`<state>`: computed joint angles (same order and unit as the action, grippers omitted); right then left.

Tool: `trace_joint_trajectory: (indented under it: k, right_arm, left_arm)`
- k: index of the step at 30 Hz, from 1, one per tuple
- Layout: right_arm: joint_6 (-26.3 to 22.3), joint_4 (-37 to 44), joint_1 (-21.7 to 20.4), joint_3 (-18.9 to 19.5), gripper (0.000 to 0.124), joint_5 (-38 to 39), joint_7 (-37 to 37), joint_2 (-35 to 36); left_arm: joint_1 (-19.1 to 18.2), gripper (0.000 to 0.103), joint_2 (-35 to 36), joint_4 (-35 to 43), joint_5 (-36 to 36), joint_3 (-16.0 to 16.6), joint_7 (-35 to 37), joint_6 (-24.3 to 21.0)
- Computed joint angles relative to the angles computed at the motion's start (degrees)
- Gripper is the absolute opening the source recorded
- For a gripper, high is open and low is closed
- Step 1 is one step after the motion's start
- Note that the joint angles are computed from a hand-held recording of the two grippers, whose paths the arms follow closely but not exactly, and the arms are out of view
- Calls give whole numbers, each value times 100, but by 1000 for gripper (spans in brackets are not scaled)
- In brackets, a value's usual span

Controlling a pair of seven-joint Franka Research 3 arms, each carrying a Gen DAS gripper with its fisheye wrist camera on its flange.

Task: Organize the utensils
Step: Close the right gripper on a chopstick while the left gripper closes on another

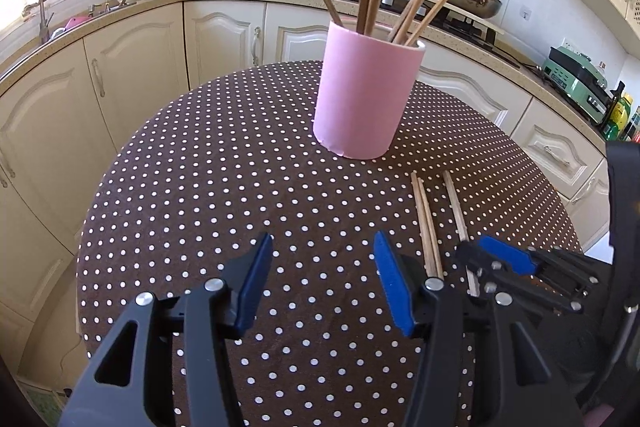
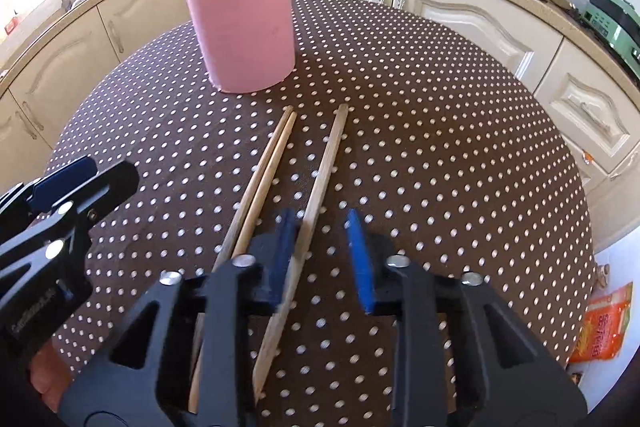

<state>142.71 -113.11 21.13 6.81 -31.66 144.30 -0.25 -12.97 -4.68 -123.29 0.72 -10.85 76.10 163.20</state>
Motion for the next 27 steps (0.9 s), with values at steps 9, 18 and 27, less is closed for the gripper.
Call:
trace_joint_trajectory:
  k: [9, 18, 27]
  right_arm:
    - [1245, -777, -285, -23, 7, 858, -326, -401]
    - [1859, -1396, -611, 104, 7, 1540, -606, -797]
    - [2195, -1831, -769, 180, 7, 2422, -1217, -1116]
  left_arm:
    - [-129, 59, 92, 181, -751, -3, 612, -361]
    - [-178, 59, 334, 595, -237, -205, 643, -881]
    - [-256, 59, 747, 1201, 296, -330, 345, -1518]
